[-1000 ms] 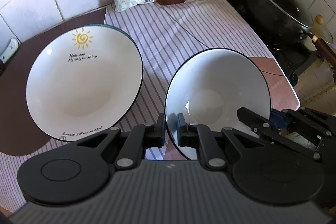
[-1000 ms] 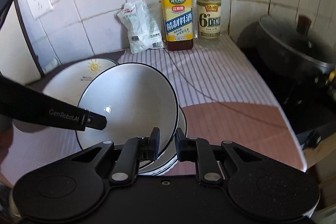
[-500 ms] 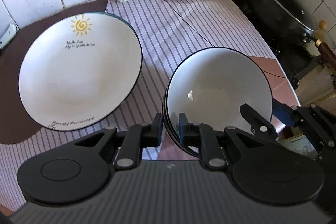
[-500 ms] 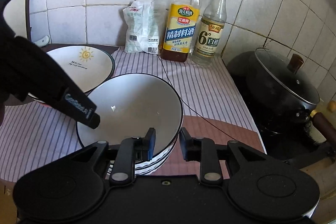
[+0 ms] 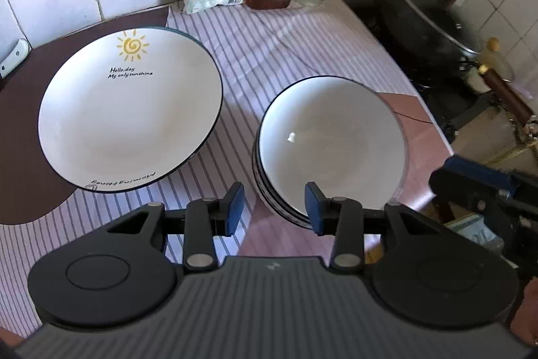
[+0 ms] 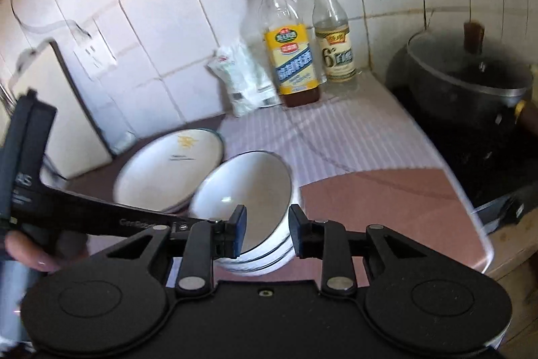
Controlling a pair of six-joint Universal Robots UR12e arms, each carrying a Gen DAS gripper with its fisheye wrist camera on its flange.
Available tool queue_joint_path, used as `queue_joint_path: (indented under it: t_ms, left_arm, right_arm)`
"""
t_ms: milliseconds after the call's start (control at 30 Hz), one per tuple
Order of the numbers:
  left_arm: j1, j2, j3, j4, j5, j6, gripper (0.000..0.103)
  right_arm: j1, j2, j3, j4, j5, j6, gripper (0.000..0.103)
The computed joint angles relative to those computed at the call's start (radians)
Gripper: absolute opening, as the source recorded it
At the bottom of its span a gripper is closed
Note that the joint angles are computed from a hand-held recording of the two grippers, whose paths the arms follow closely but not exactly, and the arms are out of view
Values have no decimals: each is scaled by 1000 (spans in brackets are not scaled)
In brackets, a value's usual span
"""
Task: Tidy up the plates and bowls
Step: 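Open the right gripper and pull it back from the bowls, then move both grippers to opposite sides of the nested white bowl stack's rim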
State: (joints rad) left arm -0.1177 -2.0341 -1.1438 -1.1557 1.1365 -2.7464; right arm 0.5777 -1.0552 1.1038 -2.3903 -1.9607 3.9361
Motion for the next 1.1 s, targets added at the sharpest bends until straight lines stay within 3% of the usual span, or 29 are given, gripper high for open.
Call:
queue_joint_path:
  t_ms: [100, 300, 467, 667, 800, 1000, 1100]
  left_arm:
    - [8, 16, -2, -20, -18, 17, 38]
    - [19, 58, -26, -14, -17, 36, 38]
    - [24, 84, -52, -7, 9, 57, 38]
    - [36, 108, -84, -43, -8, 64, 38]
    - [39, 121, -120, -34, -10, 70, 38]
    - [59, 122, -180, 41, -99, 55, 39]
    - [75, 115, -175, 34, -173, 46, 39]
  right_arm:
    - [7, -14, 16, -29, 19, 15, 37]
    - [34, -16, -11, 49, -60, -30, 39]
    - [58, -34, 13, -15, -76, -6, 42]
    - [85, -28, 15, -22, -112, -57, 55]
    - [86, -18, 16, 0, -116, -156, 58]
    - [75, -4, 55, -52, -116, -225, 65]
    - [86, 15, 53, -16, -202, -265, 65]
